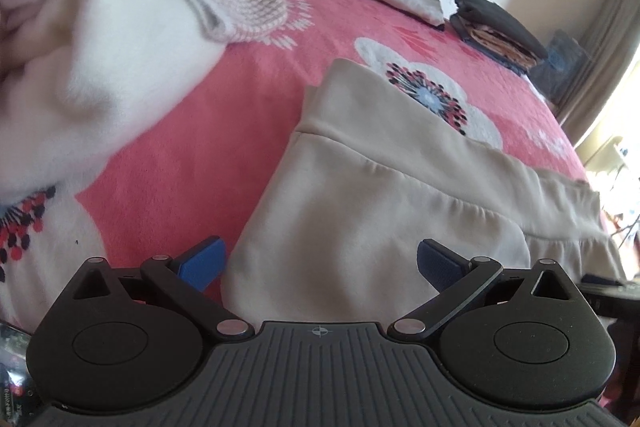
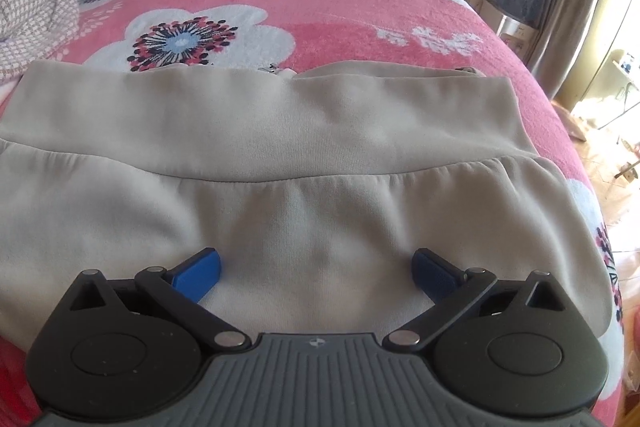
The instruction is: Fold clothes
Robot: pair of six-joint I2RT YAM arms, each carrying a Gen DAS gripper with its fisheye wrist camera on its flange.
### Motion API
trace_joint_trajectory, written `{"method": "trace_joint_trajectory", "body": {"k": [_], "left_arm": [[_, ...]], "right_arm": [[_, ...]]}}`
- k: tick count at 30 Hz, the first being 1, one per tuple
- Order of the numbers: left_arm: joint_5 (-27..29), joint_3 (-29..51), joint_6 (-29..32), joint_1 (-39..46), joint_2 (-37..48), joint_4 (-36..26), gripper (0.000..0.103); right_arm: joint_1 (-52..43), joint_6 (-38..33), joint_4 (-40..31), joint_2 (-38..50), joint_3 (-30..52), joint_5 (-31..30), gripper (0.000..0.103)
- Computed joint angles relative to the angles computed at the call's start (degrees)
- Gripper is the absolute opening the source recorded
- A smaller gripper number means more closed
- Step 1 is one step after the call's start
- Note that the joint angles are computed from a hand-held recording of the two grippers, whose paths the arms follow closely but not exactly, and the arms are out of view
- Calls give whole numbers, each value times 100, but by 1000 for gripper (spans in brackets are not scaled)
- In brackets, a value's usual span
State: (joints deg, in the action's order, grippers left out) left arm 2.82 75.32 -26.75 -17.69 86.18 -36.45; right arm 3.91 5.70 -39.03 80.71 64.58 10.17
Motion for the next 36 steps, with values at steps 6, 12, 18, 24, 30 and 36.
{"method": "trace_joint_trajectory", "body": {"k": [6,12,18,24,30,36], "left_arm": [[1295,247,-69,710,592,362,103],[2500,570,-389,1203,1161,728,103],[2860,540,-844,1344,1432,1293,102],[3512,679,-194,1434,1470,781,102],[3775,1096,615,1392,1667,-61,102],[3932,1264,696,1385,1791,-283,76]], "right_arm": [[10,-38,-46,30,49,-4,103],[88,-4,1,20,6,77,103],[126,15,67,12,-43,115,103],[101,-13,116,-18,-88,78,103],[101,-22,208,-85,-181,66,103],[88,-30,229,-97,-196,40,103]]}}
